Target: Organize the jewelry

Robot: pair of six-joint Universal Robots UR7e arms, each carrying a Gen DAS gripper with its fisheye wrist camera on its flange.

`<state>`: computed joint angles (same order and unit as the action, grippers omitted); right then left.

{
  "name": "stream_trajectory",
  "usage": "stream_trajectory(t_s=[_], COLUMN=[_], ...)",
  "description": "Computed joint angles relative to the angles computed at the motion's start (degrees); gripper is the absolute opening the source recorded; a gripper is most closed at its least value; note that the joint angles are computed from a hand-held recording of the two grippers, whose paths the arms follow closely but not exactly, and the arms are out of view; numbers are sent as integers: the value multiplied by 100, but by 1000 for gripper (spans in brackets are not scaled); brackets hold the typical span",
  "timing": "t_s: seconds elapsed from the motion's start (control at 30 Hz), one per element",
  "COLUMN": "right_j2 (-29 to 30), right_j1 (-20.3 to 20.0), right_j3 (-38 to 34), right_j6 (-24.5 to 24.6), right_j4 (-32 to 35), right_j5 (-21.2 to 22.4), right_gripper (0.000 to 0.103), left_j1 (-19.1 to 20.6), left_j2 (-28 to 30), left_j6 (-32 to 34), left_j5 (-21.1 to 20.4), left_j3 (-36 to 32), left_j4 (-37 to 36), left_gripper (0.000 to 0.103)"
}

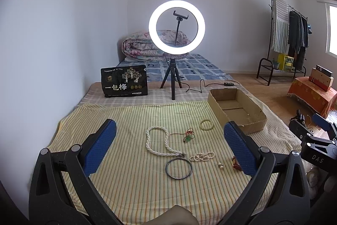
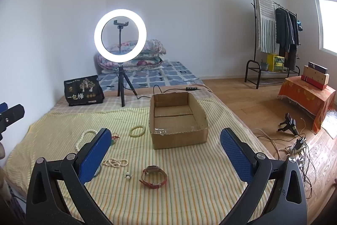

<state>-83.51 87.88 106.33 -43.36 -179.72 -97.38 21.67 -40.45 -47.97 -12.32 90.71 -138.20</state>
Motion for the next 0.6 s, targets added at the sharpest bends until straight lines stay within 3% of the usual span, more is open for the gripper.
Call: stream_trajectory(t_s=[0.6], right_j2=[-3], right_j1=[6], right_j3=[47], right_j6=[-19], right_j4=[-42], right_j5=[4], right_gripper=[103], left_j1=[-2], left_j2=[6], left_j6=[26], left_j5=[11], left_j3=[-15], left_j4=[-36], left_gripper=[103])
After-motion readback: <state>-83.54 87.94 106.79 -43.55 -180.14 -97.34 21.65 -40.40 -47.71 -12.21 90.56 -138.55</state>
